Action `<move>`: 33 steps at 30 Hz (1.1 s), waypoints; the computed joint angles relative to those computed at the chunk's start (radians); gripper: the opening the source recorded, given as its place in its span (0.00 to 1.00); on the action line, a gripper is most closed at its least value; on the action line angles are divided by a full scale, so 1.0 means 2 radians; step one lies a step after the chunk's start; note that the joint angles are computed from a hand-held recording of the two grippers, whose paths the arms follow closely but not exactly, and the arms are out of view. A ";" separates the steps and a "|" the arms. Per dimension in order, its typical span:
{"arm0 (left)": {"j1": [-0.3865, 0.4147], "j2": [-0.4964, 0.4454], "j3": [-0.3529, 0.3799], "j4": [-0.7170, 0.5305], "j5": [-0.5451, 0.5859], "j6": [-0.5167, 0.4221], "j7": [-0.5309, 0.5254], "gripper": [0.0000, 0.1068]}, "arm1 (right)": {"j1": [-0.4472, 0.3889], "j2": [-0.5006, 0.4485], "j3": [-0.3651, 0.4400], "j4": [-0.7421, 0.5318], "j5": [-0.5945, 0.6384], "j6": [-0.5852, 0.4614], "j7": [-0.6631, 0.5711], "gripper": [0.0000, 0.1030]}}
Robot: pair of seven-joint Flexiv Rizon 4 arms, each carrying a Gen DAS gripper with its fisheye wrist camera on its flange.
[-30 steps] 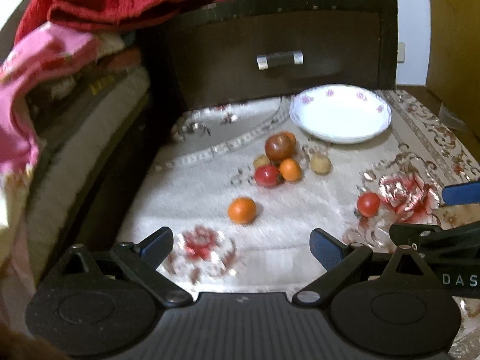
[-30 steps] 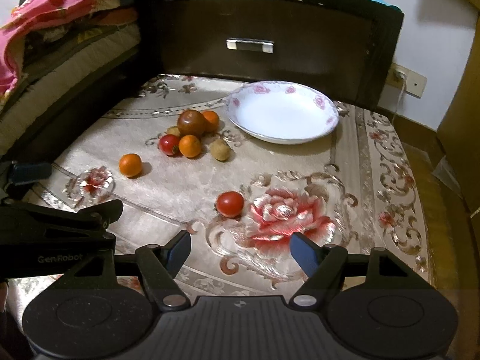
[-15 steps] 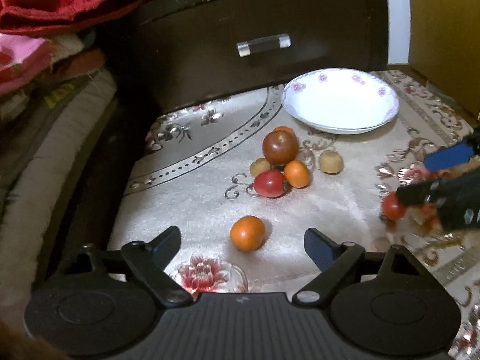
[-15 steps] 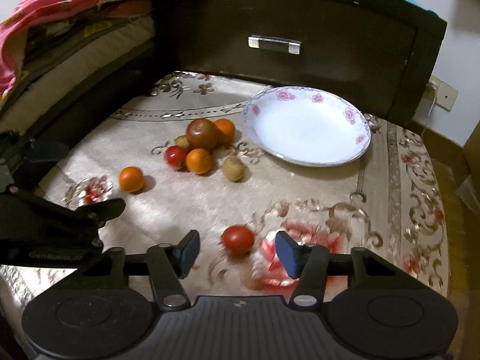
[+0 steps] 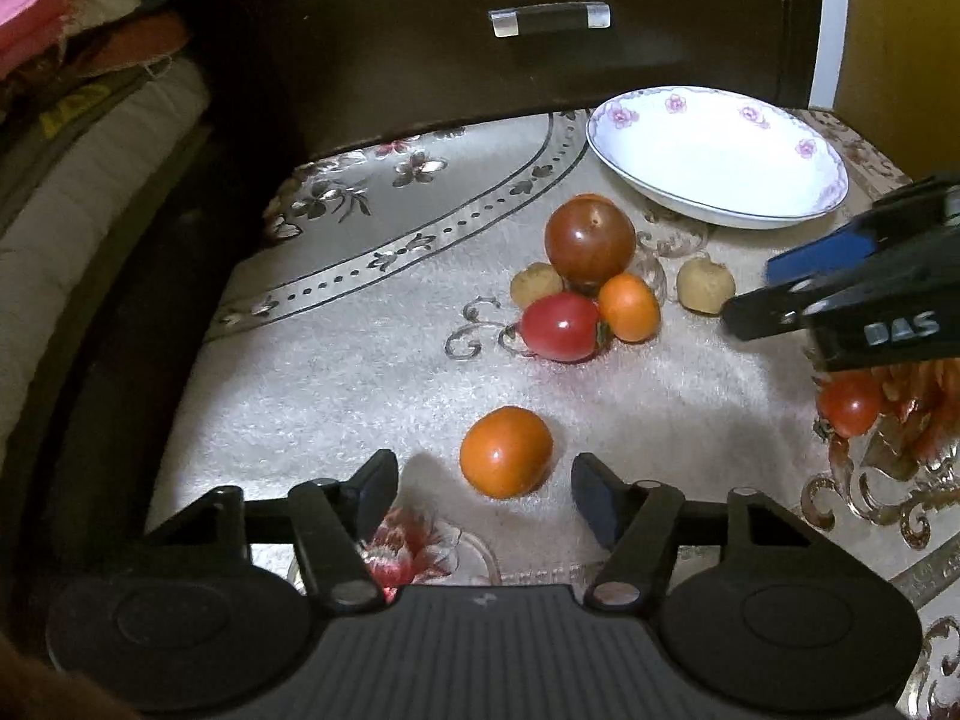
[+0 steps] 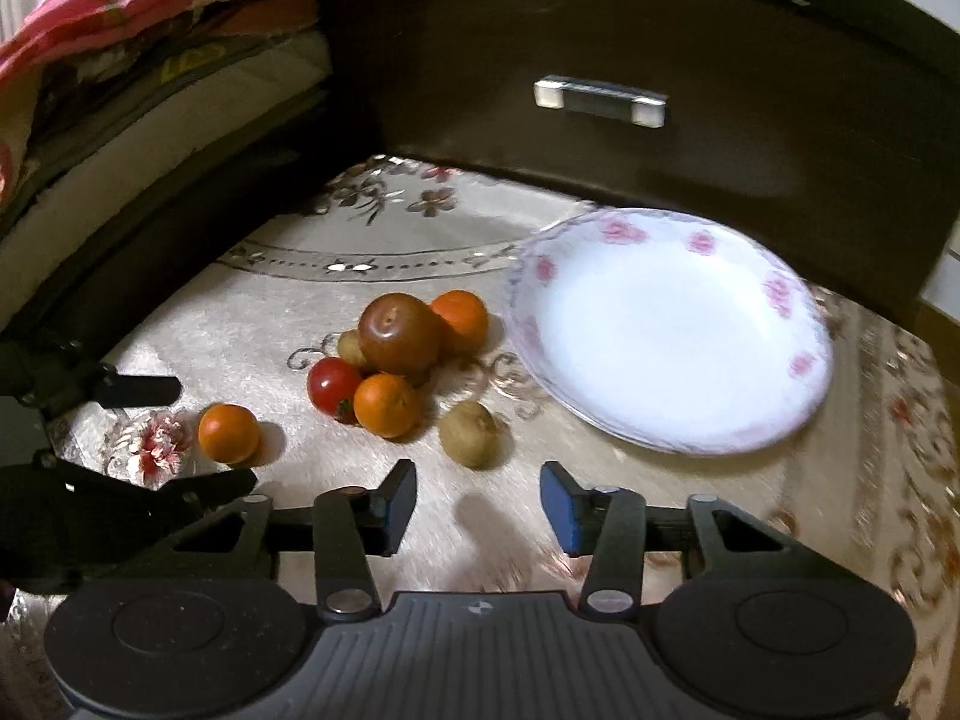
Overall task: Organize fruits
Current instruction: 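Grasp the orange with the left tool while the right tool grasps the small brown potato, then carry the orange with the left tool into the white bowl while the right tool drops the potato there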
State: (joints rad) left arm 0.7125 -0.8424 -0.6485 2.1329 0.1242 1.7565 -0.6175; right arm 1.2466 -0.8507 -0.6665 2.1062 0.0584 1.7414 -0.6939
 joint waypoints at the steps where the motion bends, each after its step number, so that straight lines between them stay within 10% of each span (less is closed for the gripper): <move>1: 0.001 -0.002 -0.002 -0.002 0.000 -0.001 0.000 0.63 | -0.014 0.000 0.012 -0.008 -0.005 0.001 -0.004 0.31; 14: 0.016 -0.009 -0.029 -0.006 -0.013 -0.031 0.018 0.37 | -0.040 -0.014 0.027 -0.031 -0.027 -0.014 -0.003 0.16; 33: 0.017 -0.011 -0.033 -0.004 -0.021 -0.033 0.034 0.36 | -0.033 -0.027 0.018 -0.043 -0.030 -0.018 -0.005 0.23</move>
State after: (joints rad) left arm 0.7456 -0.8635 -0.7150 2.1241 0.0819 1.6913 -0.5495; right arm 1.1800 -0.9048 -0.6307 2.0196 -0.0020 1.7053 -0.7038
